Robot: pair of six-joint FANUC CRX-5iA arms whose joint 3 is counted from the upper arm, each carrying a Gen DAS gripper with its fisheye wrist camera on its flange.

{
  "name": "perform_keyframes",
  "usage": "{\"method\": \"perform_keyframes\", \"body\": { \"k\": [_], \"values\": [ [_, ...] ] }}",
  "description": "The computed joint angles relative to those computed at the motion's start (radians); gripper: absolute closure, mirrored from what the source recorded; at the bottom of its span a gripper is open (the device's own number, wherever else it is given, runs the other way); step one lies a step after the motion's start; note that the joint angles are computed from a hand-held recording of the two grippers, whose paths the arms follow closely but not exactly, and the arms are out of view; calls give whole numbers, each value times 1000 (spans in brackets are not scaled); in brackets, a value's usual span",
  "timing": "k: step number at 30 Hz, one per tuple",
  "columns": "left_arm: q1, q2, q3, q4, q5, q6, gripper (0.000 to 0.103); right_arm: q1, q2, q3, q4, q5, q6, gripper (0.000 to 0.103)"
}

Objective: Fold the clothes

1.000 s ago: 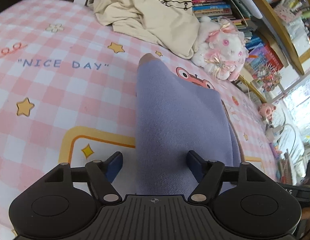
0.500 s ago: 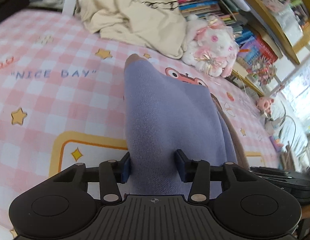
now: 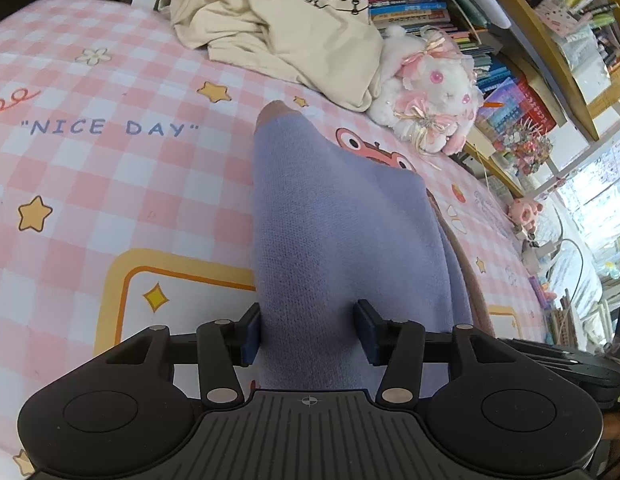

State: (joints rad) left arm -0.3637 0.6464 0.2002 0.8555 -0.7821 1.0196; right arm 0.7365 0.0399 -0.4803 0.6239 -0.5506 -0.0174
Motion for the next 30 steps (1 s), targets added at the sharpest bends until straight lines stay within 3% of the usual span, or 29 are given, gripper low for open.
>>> {"method": "perform_keyframes", "body": {
  "k": [2, 6, 10, 12, 15, 18, 21, 25, 30],
  "values": [
    [7, 12, 8, 16, -19, 6, 44, -18, -18, -25, -26, 46, -24, 61],
    [19, 42, 20, 74, -60, 22, 44, -67, -39, -52, -155, 156, -35, 52],
    [15, 55, 20, 113, -70, 36, 54, -90, -31, -82, -99, 246, -117, 58],
    [6, 40, 8, 99, -46, 38, 58, -84, -25, -76, -57, 227, -121, 69],
    [-9, 6, -7, 45, -14, 54, 61, -67, -38, -96, 87, 184, -159, 76],
    [-25, -36, -42, 28, 0, 41, 62, -23, -63, -87, 89, 85, -91, 77],
    [-36, -59, -66, 24, -32, 33, 61, 12, -117, -94, -9, 18, -5, 77],
    [-62, -68, -83, 17, -72, 35, 61, 44, -201, -148, -59, -38, -12, 77],
    [-110, -73, -76, 7, -39, 16, 61, 73, -272, -224, 20, -88, -112, 76]
  ]
}}
